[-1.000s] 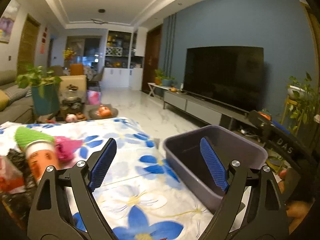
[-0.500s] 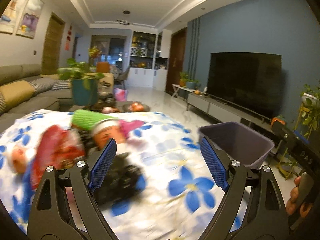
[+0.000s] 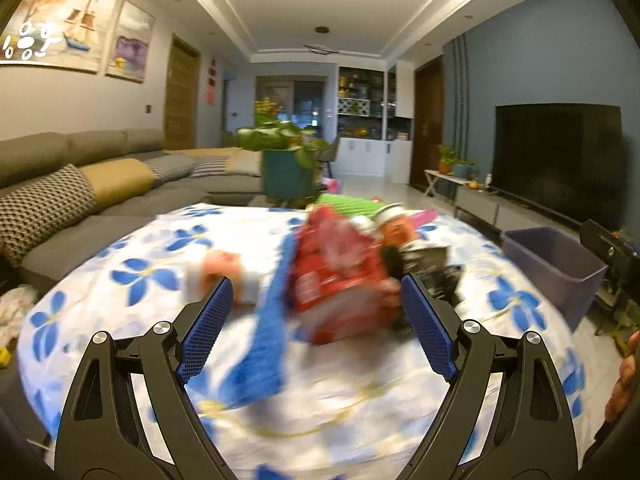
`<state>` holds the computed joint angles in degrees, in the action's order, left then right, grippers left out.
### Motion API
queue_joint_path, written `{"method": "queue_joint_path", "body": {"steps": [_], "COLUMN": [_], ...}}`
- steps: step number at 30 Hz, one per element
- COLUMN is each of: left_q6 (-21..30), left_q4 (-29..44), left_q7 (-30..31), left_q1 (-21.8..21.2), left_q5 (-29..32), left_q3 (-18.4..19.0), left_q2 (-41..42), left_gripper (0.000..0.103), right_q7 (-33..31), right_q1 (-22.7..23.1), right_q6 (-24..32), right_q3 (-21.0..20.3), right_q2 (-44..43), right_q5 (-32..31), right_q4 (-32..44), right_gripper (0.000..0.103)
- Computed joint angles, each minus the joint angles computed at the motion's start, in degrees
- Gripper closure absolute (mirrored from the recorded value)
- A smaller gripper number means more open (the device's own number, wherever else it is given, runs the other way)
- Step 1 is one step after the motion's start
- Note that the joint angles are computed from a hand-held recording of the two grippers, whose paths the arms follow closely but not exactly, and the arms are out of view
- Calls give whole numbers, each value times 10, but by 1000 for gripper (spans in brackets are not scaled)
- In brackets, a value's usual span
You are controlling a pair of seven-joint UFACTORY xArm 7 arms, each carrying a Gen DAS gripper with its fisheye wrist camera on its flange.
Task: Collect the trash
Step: 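Grasp the blue foam net with the left tool while the right tool grasps the red snack bag, then lift the blue net and red snack bag and carry both over the grey bin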
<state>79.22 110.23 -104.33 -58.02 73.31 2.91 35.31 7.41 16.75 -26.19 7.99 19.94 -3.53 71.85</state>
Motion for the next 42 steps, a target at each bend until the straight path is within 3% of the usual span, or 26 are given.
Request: {"method": "queue_joint_path", "body": {"steps": [7, 11, 13, 18, 23, 35, 42], "left_q6": [3, -17, -43, -97, -130, -72, -73], "left_q4": [-108, -142, -156, -181, -212, -263, -272], "left_q7": [-57, -75, -80, -90, -114, -164, -165], "left_q1": [22, 45, 63, 92, 110, 118, 132], "left_q5": [-4, 3, 1, -10, -5, 57, 61], "left_q3": [-29, -45, -52, -59, -64, -95, -108], "left_q2": [-62, -81, -86, -96, -114, -175, -181], "left_gripper": [19, 29, 37, 71, 99, 100, 100], "right_q7": [-4, -11, -9, -4, 3, -85, -142], "right_q1": [16, 26, 25, 18, -17, -21, -25], "right_q6": [13, 20, 26, 52, 95, 176, 210], "right_q3": [28, 38, 47, 74, 139, 212, 240], "right_q2": [14, 28, 37, 68, 113, 202, 218], "right_q5": [-47, -64, -75, -104, -149, -120, -79], "right_q4": [10, 21, 32, 77, 135, 248, 265], "right_gripper": [12, 12, 13, 21, 30, 52, 78]}}
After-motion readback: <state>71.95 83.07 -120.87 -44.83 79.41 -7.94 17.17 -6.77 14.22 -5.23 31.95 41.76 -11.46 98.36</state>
